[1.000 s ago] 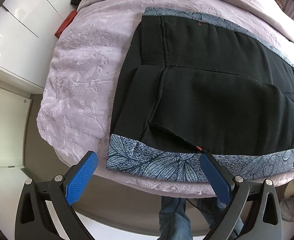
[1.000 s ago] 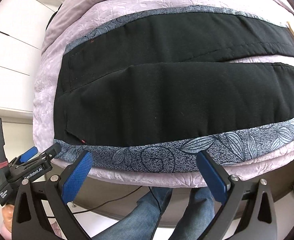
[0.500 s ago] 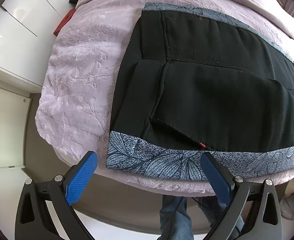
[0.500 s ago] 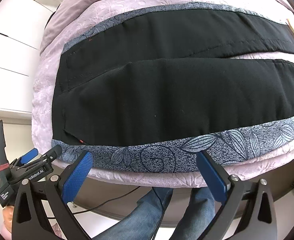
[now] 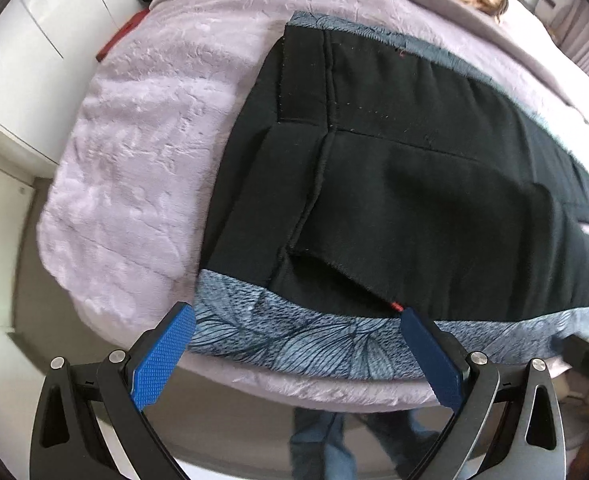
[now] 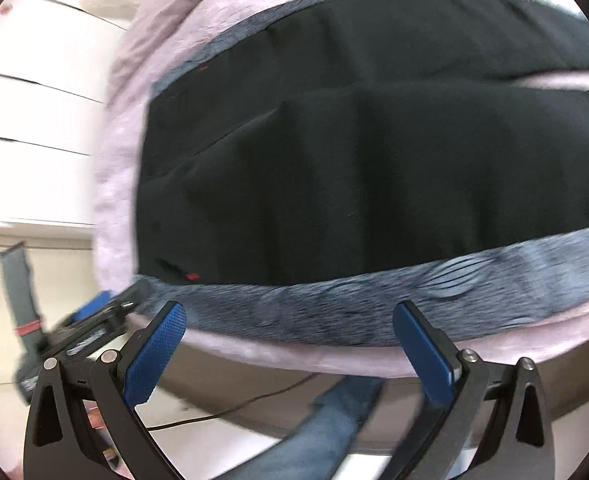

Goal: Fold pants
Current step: 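Grasp the leaf-patterned band edge with the left tool while the right tool grasps it too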

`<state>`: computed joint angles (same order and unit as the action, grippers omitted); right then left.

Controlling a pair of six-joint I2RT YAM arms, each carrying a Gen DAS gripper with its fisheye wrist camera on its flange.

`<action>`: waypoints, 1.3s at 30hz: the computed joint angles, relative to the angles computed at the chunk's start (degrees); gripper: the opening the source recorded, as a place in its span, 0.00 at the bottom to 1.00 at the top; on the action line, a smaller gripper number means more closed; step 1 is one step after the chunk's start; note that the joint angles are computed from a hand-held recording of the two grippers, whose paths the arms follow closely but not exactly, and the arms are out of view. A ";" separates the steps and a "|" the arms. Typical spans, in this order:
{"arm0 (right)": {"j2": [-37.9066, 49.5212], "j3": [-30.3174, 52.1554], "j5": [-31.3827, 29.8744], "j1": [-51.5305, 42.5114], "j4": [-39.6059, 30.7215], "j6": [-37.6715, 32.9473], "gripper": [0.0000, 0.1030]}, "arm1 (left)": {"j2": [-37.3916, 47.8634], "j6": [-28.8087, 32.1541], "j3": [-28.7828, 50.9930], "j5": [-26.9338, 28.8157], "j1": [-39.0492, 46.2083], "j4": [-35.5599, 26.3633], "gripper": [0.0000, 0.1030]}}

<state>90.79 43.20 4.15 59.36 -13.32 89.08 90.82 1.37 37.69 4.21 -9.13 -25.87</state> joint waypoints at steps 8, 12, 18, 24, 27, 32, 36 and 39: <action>8.56 -14.64 -2.63 4.02 37.53 8.00 0.71 | 1.82 3.90 -2.25 9.36 7.63 1.44 0.95; 12.62 -16.55 -0.03 5.44 45.23 9.14 0.71 | 0.31 7.10 -4.12 11.79 10.95 0.61 0.95; 16.18 -19.28 2.52 4.28 57.79 10.68 0.71 | 0.10 12.03 -5.49 17.78 17.75 -3.79 0.95; 7.30 -20.32 6.49 1.84 56.57 5.96 0.70 | 4.08 4.54 -5.05 28.51 15.83 -4.16 0.95; 4.89 -19.85 5.99 1.14 54.55 4.28 0.70 | 5.46 -4.34 -4.98 29.49 13.00 0.48 0.94; -0.45 -23.89 7.60 3.20 52.92 5.72 0.70 | 9.82 -6.98 -1.89 30.19 15.53 3.09 0.25; 1.31 -26.70 10.18 5.22 53.52 12.06 0.69 | 9.32 -0.95 -0.66 27.93 15.40 1.75 0.23; 10.57 -34.20 19.13 10.86 71.14 24.56 0.45 | 9.44 0.60 1.21 27.37 14.95 -0.19 0.23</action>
<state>101.35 9.00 23.28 70.22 57.82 113.63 100.26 1.97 38.90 31.59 5.82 -26.05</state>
